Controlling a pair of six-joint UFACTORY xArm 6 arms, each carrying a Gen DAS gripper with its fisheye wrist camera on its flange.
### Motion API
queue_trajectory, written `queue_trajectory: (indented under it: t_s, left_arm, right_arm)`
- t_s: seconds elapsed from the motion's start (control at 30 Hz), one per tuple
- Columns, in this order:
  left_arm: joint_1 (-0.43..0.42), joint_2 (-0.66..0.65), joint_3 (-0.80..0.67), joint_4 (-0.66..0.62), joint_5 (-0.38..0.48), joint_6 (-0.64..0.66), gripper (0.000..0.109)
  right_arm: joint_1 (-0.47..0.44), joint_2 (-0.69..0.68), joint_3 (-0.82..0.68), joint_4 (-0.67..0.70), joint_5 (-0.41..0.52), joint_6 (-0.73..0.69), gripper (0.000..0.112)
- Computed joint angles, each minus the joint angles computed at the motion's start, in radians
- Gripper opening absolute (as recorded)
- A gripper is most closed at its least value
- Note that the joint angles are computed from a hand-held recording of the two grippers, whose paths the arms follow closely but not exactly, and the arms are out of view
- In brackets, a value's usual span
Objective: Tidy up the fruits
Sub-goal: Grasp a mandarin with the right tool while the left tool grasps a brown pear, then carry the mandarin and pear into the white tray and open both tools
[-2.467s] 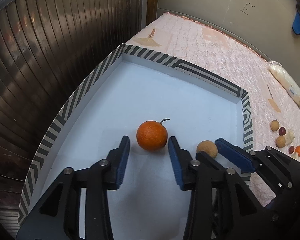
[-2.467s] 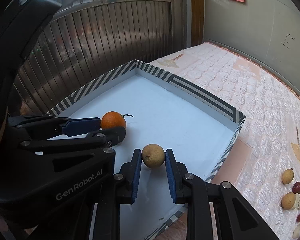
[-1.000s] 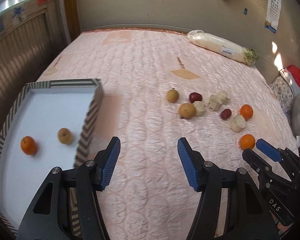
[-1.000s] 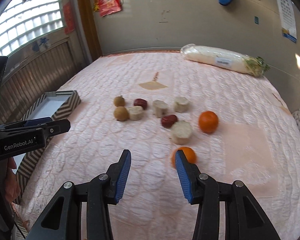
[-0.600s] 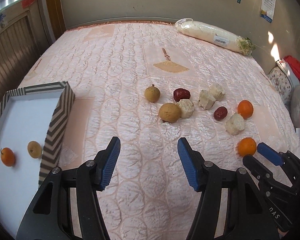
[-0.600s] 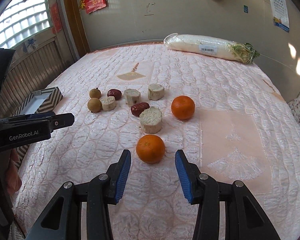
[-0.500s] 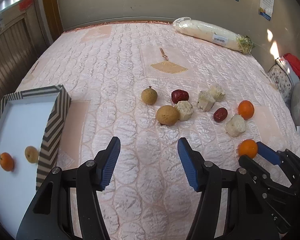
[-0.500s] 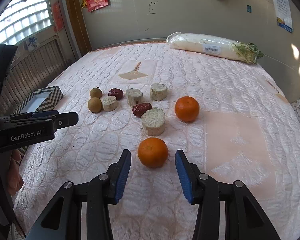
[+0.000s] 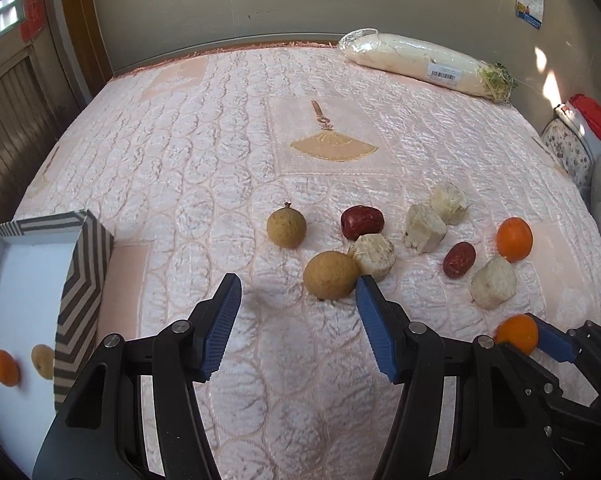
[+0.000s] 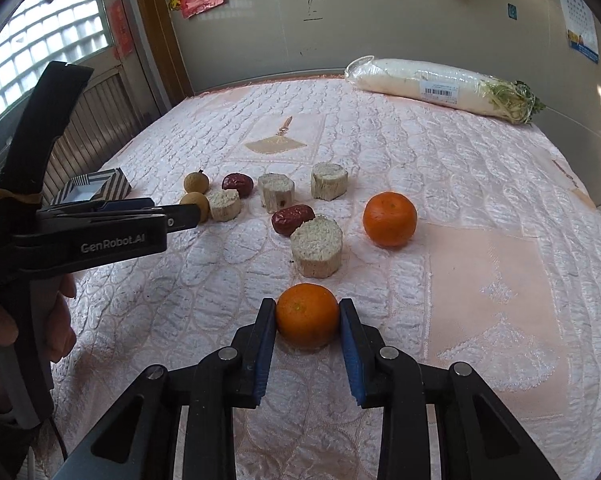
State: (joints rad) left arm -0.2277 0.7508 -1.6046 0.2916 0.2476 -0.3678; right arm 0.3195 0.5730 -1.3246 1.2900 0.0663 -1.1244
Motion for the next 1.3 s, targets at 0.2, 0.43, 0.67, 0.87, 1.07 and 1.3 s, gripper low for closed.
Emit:
queue_trajectory:
  t_s: [0.2, 0.43, 0.67, 0.87, 1.07, 1.3]
  left_arm:
    - [-0.002, 0.025, -0.023, -0.031, -0.004, 0.032, 0.034]
    - [0.005, -0.024, 0.057, -0.106, -0.050, 0.066, 0.028]
    - [0.017, -0.124, 0.192, 0.006, -0.107, -0.051, 0.028]
    - [0.033, -0.186, 0.277, 0.111, -0.139, -0.144, 0.028]
    - [0.042, -0.237, 0.354, 0.128, -0.170, -0.149, 0.028]
    - [0.062, -0.292, 0.423, 0.201, -0.191, -0.210, 0.028]
  right_arm:
    - [-0.003, 0.000, -0.003, 0.019, 0.010, -0.016, 0.030]
    - [0.002, 0.000, -0.001, 0.013, -0.009, -0.009, 0.030]
    - [0.017, -0.021, 0.016, 0.071, -0.023, -0.057, 0.030]
    - [0.035, -0.040, 0.012, 0.221, -0.048, -0.164, 0.030]
    - [0.046, -0.063, 0.015, 0.340, -0.049, -0.255, 0.030]
    - [0.076, -0.076, 0.021, 0.356, -0.053, -0.275, 0.030]
